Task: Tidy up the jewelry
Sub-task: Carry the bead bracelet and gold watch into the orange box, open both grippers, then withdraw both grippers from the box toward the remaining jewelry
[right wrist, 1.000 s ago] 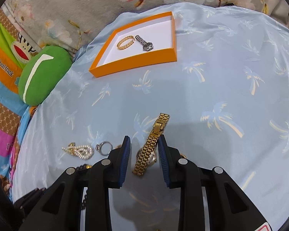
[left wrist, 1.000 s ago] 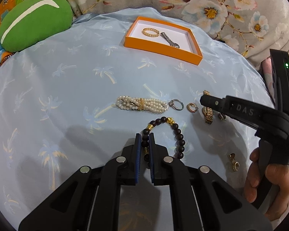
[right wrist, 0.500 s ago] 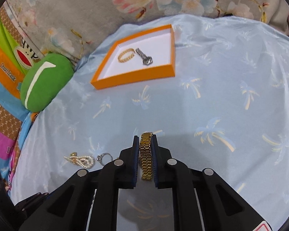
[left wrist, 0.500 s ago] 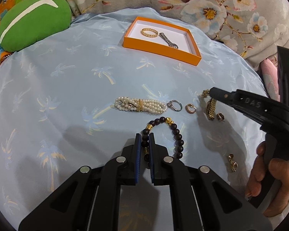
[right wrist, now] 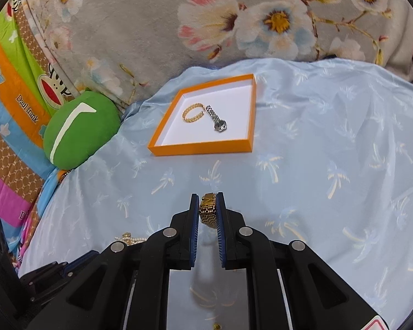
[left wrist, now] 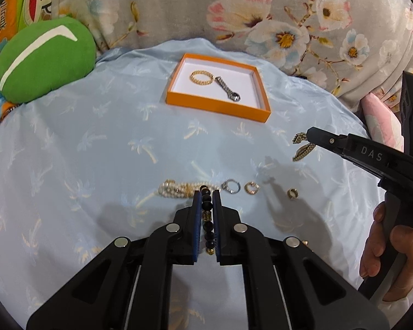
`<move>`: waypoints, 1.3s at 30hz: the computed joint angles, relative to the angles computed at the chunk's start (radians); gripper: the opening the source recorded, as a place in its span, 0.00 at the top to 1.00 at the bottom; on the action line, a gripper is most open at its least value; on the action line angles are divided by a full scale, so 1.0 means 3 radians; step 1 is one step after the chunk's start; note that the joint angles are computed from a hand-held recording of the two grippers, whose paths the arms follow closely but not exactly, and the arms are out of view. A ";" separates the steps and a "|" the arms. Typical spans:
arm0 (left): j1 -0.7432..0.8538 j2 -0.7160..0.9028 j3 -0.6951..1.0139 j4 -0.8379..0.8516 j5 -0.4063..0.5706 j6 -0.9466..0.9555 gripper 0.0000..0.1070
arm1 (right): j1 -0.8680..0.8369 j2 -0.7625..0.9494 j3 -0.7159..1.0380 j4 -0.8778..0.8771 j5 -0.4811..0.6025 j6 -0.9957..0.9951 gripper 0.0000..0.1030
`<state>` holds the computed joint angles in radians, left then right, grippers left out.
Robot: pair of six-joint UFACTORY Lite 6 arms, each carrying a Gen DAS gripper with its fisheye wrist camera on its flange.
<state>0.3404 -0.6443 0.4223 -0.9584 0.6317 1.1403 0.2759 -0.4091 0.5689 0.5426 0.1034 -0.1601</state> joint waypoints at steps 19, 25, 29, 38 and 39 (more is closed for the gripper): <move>-0.0983 0.2913 0.3069 0.0009 -0.0790 -0.0443 0.93 | -0.0610 0.2610 0.2966 0.1434 0.0623 -0.1892 0.89; -0.1163 0.4195 0.4521 0.0627 -0.0781 -0.1224 0.93 | -0.0659 0.4005 0.4680 0.0821 0.0982 -0.1255 0.89; -0.1239 0.5009 0.5518 0.1240 -0.0612 -0.1915 0.93 | -0.0646 0.4803 0.5789 0.0056 0.1254 -0.0550 0.89; -0.1218 0.4983 0.5178 0.0984 -0.1006 -0.1771 0.38 | -0.0784 0.4348 0.4810 0.0372 0.0658 -0.1020 0.81; -0.1202 0.4874 0.5019 0.0801 -0.1088 -0.1607 0.37 | -0.0806 0.4282 0.4714 0.0541 0.0641 -0.1179 0.81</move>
<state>-0.0203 0.8179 1.9281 -0.7181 0.3053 0.6583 0.0340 0.8755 1.9832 0.7050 0.2957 -0.5139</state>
